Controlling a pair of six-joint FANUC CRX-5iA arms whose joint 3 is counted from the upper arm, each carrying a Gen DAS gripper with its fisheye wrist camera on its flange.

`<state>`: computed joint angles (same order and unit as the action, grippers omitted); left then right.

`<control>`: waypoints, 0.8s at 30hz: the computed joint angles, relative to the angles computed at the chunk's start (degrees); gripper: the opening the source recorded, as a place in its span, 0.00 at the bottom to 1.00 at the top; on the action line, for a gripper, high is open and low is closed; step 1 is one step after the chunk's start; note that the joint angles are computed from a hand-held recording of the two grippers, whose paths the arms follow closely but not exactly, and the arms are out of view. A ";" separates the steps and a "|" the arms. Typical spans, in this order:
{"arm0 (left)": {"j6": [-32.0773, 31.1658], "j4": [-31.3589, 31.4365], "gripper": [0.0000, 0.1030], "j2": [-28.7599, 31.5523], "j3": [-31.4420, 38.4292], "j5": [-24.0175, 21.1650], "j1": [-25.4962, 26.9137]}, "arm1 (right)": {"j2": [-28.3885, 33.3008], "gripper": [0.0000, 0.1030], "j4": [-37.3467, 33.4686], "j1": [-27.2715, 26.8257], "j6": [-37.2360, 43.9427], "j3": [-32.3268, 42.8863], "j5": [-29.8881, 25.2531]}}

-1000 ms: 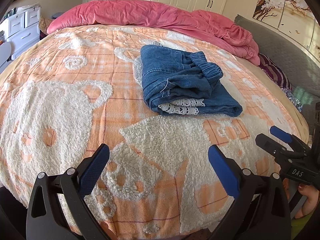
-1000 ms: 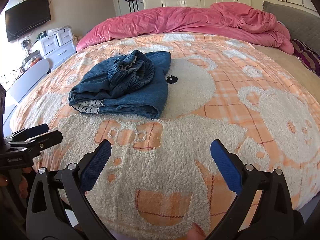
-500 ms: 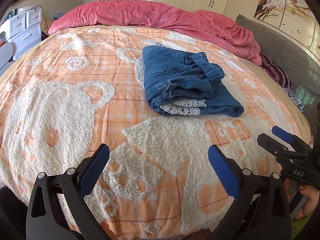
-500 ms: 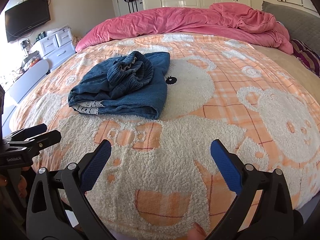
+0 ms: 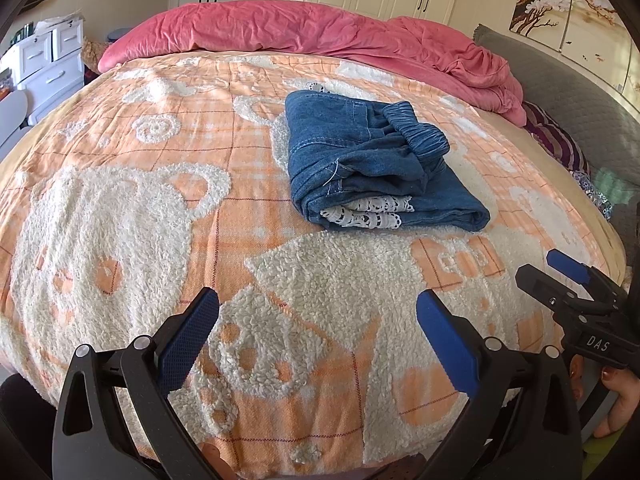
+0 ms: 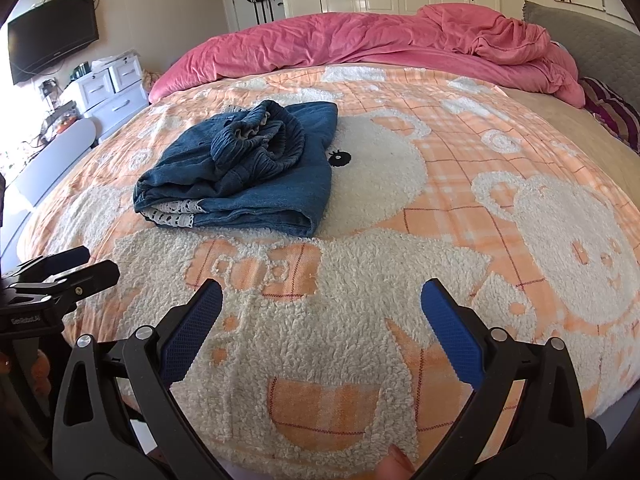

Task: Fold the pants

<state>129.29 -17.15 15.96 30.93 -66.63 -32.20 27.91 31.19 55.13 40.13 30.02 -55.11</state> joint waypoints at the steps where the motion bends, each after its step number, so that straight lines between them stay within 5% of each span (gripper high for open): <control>1: -0.10 0.18 0.96 0.01 -0.02 0.16 0.01 | 0.03 0.91 -0.01 -0.01 0.01 0.03 -0.07; 8: -0.62 0.41 0.96 0.74 1.62 -1.52 0.02 | 0.50 0.91 -0.18 -0.22 0.15 0.70 -1.00; 16: -0.47 -0.70 0.96 -1.68 0.56 2.15 1.25 | 0.08 0.91 -0.31 -1.95 -1.52 0.61 -1.28; 21: 0.11 -2.35 0.96 1.82 6.88 -8.92 7.60 | -0.74 0.91 0.03 -8.41 -7.71 1.71 -2.19; 24: -0.21 -5.41 0.96 3.86 9.88 -14.04 12.13 | 3.85 0.91 1.49 -13.96 -7.50 9.63 -10.44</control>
